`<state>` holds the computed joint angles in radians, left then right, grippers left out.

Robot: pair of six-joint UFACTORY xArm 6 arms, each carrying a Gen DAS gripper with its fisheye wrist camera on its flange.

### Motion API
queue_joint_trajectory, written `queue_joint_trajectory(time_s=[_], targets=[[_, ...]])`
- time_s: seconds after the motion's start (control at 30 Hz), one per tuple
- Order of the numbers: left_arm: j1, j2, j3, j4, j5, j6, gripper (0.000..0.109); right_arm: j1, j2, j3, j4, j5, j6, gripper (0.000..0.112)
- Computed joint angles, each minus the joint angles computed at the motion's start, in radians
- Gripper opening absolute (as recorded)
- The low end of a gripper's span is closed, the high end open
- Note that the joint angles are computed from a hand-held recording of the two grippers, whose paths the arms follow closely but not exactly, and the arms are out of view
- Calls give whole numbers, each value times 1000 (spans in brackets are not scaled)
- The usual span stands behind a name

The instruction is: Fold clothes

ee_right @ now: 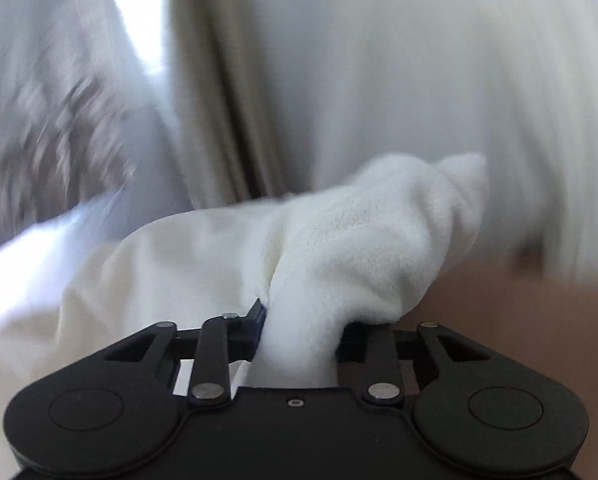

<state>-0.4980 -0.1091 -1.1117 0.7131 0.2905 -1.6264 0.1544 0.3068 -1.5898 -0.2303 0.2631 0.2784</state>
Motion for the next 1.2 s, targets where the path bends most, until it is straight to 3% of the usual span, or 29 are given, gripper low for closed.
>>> queue_joint_trajectory(time_s=[0.07,0.17,0.2,0.23,0.27,0.3,0.33,0.4,0.5,0.6,0.67,0.77,0.83,0.87,0.97,1.03,1.1,1.13,1.2], targets=[[-71,-11,-29,68,61,-31,19,3,4,-34,-53,-65,1,32],[-120,29,-70,-74,96,101,21,1,17,-74,151,-135,-155,34],[-123,44,-75,-165,109,160,23,-7,24,-90,199,-97,-201,37],[-122,57,-67,-270,108,220,25,-19,38,-113,204,-20,-220,48],[-122,74,-68,-375,118,293,25,-32,53,-135,168,85,-204,58],[-119,77,-66,-476,132,370,25,-40,60,-150,90,183,-152,59],[-116,80,-64,-535,143,409,26,-41,69,-166,1,278,-91,59],[-98,34,-28,-527,96,407,27,-43,56,-142,-84,344,11,61],[-65,-41,49,-391,-23,253,33,-43,-25,-38,-150,253,288,64],[-23,-106,119,-232,-90,45,33,-55,-144,120,-34,46,476,64],[-9,-147,137,-91,-36,-104,32,-23,-157,129,59,-18,392,65],[-32,-214,125,176,175,-285,35,63,-111,19,248,64,78,64],[-31,-229,125,217,219,-275,48,118,-64,-72,367,123,-122,64],[-12,-226,132,175,183,-217,52,138,-27,-137,402,167,-196,64],[19,-104,126,-119,37,78,53,191,69,-296,367,276,-276,64],[10,-26,103,-328,19,227,53,216,152,-419,315,374,-334,64],[29,18,86,-435,4,231,49,238,211,-480,209,413,-340,64],[44,27,102,-432,-54,175,47,245,230,-487,158,415,-325,64],[53,32,119,-399,-120,188,15,254,257,-490,75,413,-281,64]])
